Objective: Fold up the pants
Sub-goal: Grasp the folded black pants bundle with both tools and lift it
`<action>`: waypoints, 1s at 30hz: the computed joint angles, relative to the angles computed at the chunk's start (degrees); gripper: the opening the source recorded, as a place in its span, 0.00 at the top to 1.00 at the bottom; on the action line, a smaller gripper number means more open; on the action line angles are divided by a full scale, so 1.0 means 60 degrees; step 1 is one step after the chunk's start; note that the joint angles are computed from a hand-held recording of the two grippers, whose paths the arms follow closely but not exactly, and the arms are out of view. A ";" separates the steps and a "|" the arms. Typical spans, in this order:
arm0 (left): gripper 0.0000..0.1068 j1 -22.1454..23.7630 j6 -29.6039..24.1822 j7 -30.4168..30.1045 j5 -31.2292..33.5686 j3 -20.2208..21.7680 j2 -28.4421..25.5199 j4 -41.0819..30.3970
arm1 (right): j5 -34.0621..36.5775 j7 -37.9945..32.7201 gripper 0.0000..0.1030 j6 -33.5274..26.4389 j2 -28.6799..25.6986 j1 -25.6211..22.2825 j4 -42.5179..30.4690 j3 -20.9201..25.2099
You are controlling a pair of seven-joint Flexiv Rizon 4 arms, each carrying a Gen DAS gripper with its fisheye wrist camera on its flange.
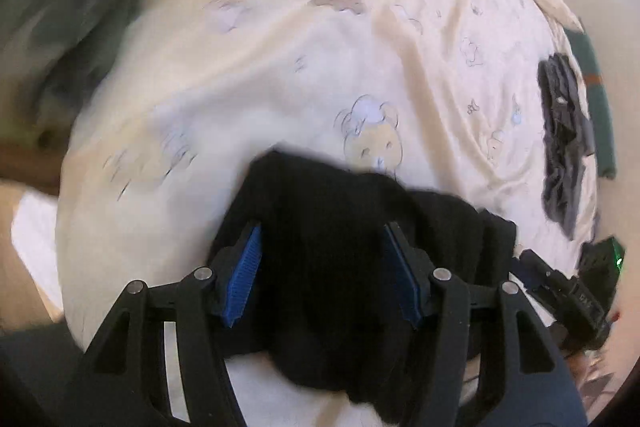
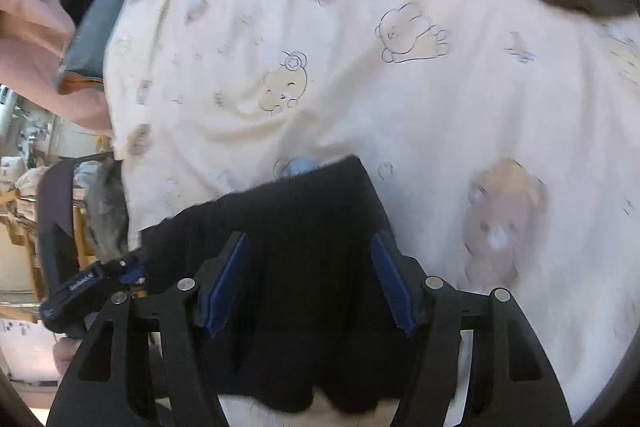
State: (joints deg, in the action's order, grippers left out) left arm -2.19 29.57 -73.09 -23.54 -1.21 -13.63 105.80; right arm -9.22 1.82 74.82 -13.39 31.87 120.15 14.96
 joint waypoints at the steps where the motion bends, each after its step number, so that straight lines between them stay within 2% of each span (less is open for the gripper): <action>1: 0.67 -0.0126 0.0396 0.0034 0.0213 -0.0051 -0.0109 -0.0045 | -0.0020 -0.0254 0.74 0.0129 -0.0210 -0.0051 -0.0120 -0.0001; 2: 0.84 -0.0164 0.0666 0.0249 0.0202 -0.0109 -0.0169 0.0008 | -0.0038 -0.0483 0.99 -0.0054 -0.0268 -0.0094 -0.0266 0.0023; 3: 0.95 -0.0155 0.0508 0.0475 0.0345 -0.0131 -0.0222 -0.0083 | -0.0339 -0.0544 0.99 -0.0255 -0.0222 -0.0013 -0.0304 -0.0124; 5: 0.96 -0.0096 0.0846 0.0754 0.0154 -0.0124 -0.0178 -0.0016 | -0.1362 -0.0393 1.00 -0.0679 -0.0070 0.0201 -0.0343 -0.0578; 7: 0.96 0.0027 0.1099 0.0912 -0.0232 -0.0114 -0.0145 -0.0022 | -0.2159 0.0370 1.00 -0.0211 0.0329 0.0155 0.0214 -0.0972; 9: 0.96 0.0192 0.1212 0.1030 -0.0805 -0.0171 -0.0290 -0.0181 | -0.2129 0.0476 1.00 -0.0107 0.0354 -0.0156 0.0357 -0.0926; 11: 0.96 0.0200 0.1386 0.0859 -0.0718 -0.0135 -0.0470 -0.0376 | -0.2262 0.0532 1.00 -0.0741 0.0335 -0.0288 0.0304 -0.0891; 12: 0.93 0.0247 0.1446 0.0758 -0.0822 -0.0120 -0.0526 -0.0372 | -0.2366 0.0677 1.00 -0.1239 0.0383 -0.0240 0.0327 -0.0964; 13: 0.91 0.0279 0.1381 0.0523 -0.0805 -0.0080 -0.0615 -0.0420 | -0.2322 0.1068 1.00 -0.1115 0.0440 -0.0379 0.0541 -0.0876; 14: 0.89 0.0296 0.1079 0.0200 -0.0589 -0.0005 -0.0661 -0.0528 | -0.2119 0.1265 1.00 -0.0369 0.0438 -0.0521 0.0831 -0.0797; 15: 0.73 0.0273 0.0795 -0.0269 -0.0175 -0.0009 -0.0879 -0.0841 | -0.1988 0.1446 0.95 -0.0087 0.0536 -0.0565 0.1002 -0.0751; 16: 0.65 0.0221 0.0785 -0.0340 -0.0020 0.0063 -0.0829 -0.0870 | -0.2356 0.1782 0.94 -0.0426 0.0786 -0.0479 0.1087 -0.0829; 17: 0.65 0.0222 0.1096 -0.0150 -0.0012 0.0049 -0.0634 -0.0684 | -0.2573 0.1881 0.94 -0.0858 0.0969 -0.0460 0.1032 -0.0779; 18: 0.65 0.0195 0.1457 0.0051 0.0062 0.0057 -0.0389 -0.0488 | -0.3053 0.2077 0.94 -0.0763 0.1110 -0.0446 0.1032 -0.0782; 19: 0.65 0.0162 0.1873 0.0313 0.0017 0.0032 -0.0100 -0.0226 | -0.3460 0.2126 0.94 -0.0048 0.1110 -0.0464 0.1008 -0.0750; 20: 0.65 0.0175 0.2145 0.0788 -0.0462 -0.0110 0.0194 0.0114 | -0.3442 0.1960 0.94 0.0269 0.1051 -0.0494 0.0914 -0.0640; 22: 0.65 0.0158 0.1574 0.2034 -0.1419 -0.0408 0.0593 0.0494 | -0.3183 0.0962 0.94 0.0914 0.0536 -0.0361 0.0278 -0.0284; 24: 0.65 -0.0133 0.1210 0.2546 -0.1422 -0.0485 0.0684 0.0681 | -0.2283 -0.0200 0.94 0.0797 -0.0102 -0.0254 -0.0464 0.0287; 26: 0.65 -0.0457 0.1107 0.2554 -0.0738 -0.0455 0.0539 0.0777 | -0.0798 -0.1643 0.94 0.0226 -0.0939 -0.0514 -0.1349 0.1316; 28: 0.65 -0.0564 0.0229 0.2141 0.0672 -0.0216 0.0331 0.0563 | 0.0419 -0.2984 0.98 -0.0839 -0.1595 -0.0774 -0.2068 0.2134; 29: 0.66 -0.0568 0.0149 0.2174 0.1080 -0.0115 0.0333 0.0619 | 0.0449 -0.3068 0.99 -0.1349 -0.1633 -0.0753 -0.2142 0.2158; 30: 0.67 -0.0517 0.0240 0.2418 0.1126 -0.0059 0.0422 0.0764 | 0.0354 -0.2864 0.99 -0.1677 -0.1442 -0.0512 -0.1949 0.1871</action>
